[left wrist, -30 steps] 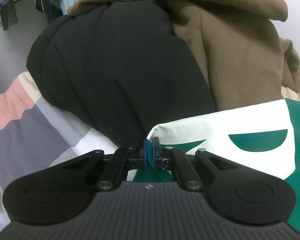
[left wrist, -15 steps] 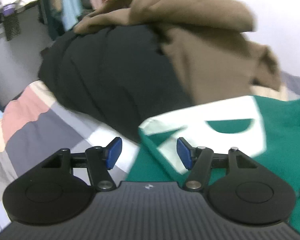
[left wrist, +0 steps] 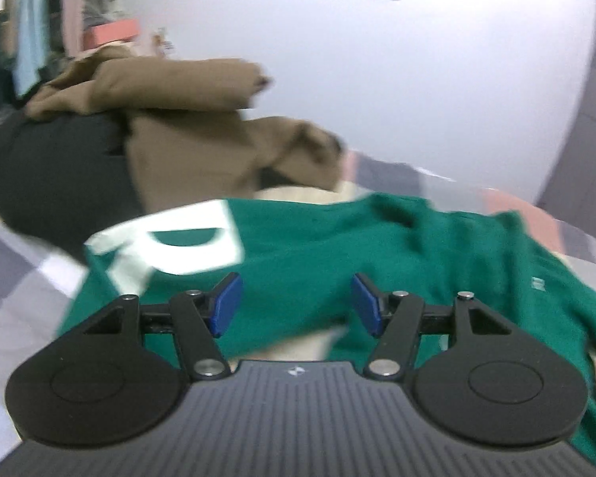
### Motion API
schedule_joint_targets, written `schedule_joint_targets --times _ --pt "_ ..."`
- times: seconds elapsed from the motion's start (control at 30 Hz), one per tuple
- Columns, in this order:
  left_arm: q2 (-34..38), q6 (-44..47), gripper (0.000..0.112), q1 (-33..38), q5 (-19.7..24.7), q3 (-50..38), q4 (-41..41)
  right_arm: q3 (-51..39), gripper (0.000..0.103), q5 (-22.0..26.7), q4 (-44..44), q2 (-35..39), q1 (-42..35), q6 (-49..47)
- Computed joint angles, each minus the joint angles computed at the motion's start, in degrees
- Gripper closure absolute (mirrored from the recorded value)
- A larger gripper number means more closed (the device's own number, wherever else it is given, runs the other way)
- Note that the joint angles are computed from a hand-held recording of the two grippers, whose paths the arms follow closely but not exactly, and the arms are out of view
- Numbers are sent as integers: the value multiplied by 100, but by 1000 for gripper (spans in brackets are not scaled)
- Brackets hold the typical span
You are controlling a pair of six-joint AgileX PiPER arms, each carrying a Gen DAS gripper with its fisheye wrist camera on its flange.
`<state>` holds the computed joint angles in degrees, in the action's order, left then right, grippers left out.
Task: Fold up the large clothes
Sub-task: 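Open both grippers and release the hoodie onto the bed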
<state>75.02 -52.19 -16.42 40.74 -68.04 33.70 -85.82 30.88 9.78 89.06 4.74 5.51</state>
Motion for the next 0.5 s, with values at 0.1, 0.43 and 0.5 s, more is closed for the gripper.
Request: schedule_joint_targets --times 0.1,0.43,0.5 --pt "-87 -761 46 -831 167 117 581 288 48 -160 -44 -295 525 157" --pt "-68 -3255 46 -2471 246 1145 2428 1663 48 -1038 -1352 -1091 2022 1631" --pt "29 -3609 46 -2581 176 1321 2619 1889 48 -1206 -1731 -1096 2151 1923"
